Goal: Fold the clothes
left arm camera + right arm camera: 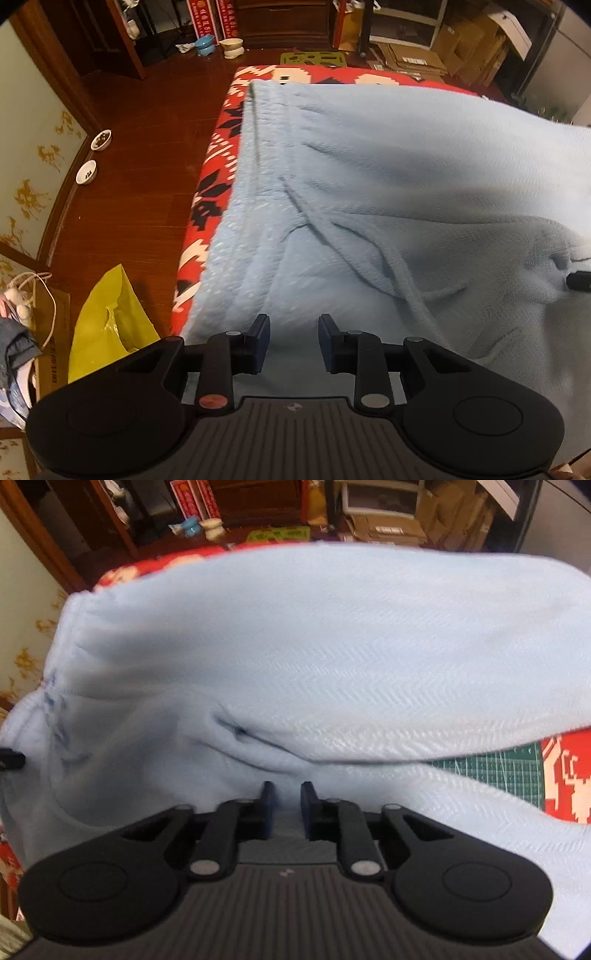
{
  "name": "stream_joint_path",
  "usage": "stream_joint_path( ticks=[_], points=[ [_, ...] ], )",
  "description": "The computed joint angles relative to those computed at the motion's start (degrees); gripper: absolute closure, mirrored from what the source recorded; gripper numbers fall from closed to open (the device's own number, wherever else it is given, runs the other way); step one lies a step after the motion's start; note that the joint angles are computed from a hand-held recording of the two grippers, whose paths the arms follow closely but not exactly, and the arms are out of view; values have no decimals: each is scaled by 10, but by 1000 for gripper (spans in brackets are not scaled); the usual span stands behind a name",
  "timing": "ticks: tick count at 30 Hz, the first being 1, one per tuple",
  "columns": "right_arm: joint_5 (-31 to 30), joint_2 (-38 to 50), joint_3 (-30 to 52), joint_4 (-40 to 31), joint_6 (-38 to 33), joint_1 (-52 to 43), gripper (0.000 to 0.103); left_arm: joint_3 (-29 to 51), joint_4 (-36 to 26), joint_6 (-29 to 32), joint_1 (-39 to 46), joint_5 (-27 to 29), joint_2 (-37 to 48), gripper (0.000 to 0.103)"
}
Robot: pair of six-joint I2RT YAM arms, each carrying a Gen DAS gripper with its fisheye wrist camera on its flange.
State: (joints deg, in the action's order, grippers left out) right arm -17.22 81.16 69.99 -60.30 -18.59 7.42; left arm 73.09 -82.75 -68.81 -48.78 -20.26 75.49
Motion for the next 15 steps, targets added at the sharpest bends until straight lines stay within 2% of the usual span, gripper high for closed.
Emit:
stream_joint_path(
  ticks=[6,8,9,10,11,15],
  points=[
    [-14,20,10,36,69,112,90,-9,7,-2,-4,-3,-12,75],
    [23,42,-1,66,97,137,93,-9,9,7,-4,-6,-14,75],
    [35,49,-9,77,108,142,98,-10,9,13,-4,-7,-15,75],
    [28,43,-23,91,106,132,103,-13,11,18,-4,-4,-18,75],
    [17,38,-31,91,88,118,103,-16,12,22,-3,0,-21,75],
    [7,14,-32,35,8,40,103,-16,3,18,-14,3,-25,75]
  ],
)
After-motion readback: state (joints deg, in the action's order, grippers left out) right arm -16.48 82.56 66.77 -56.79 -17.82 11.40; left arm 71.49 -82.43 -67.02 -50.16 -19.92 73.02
